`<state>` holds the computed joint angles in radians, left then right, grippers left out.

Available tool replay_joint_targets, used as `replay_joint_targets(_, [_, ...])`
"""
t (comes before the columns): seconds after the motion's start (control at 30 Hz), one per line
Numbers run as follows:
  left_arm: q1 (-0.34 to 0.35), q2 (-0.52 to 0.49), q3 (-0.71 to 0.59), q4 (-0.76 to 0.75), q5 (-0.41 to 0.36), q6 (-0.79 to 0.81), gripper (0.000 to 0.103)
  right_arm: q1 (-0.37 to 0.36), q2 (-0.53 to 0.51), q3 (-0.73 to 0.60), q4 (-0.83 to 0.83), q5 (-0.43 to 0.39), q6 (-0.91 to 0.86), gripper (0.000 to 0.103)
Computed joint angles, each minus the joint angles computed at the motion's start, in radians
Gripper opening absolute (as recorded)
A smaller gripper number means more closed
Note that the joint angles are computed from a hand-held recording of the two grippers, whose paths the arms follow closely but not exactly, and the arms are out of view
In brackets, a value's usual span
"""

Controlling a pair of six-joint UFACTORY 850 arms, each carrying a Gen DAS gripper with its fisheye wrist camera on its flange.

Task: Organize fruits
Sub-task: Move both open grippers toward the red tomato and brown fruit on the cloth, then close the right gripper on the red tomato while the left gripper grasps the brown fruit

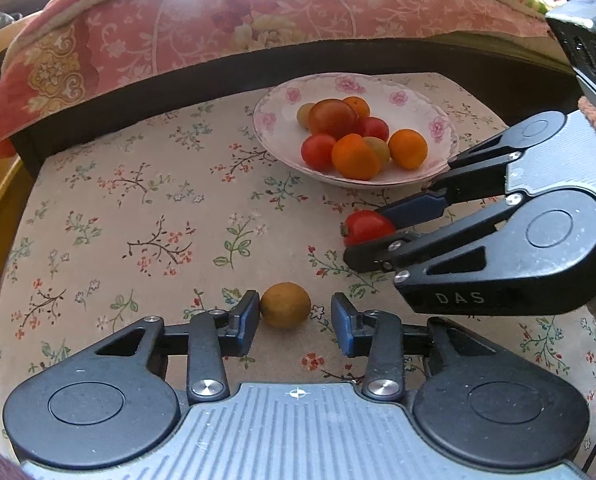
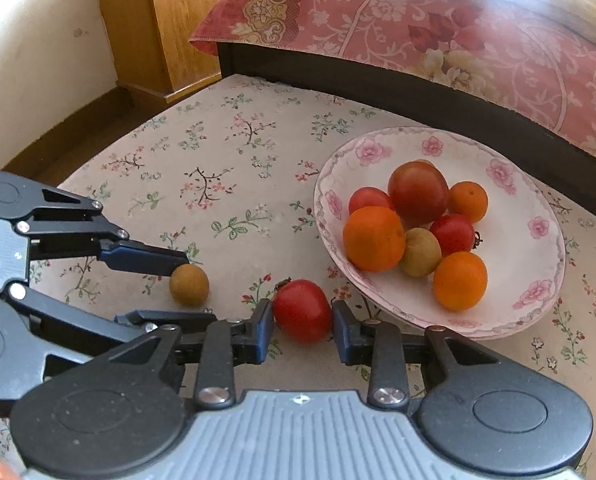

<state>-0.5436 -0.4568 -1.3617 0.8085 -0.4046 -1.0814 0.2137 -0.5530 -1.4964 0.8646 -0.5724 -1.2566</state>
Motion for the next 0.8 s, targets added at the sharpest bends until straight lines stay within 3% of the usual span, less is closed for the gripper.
replay_joint_targets(0.3, [0.006,-0.013,-0.010,0.005,0.004,-0.012,0.041,-0.011,0.024,0.027,-0.035,0.002,0.027,0.034])
replay_joint_targets(0.4, [0.004,-0.010,-0.007,0.006,0.003,-0.016,0.036,-0.020,0.043,0.051,-0.050,0.007,0.039,0.034])
replay_joint_targets(0.8, [-0.038,0.020,0.028,-0.132,0.056,0.154,0.036,-0.062,0.179,0.212,-0.132,0.040,0.144,0.034])
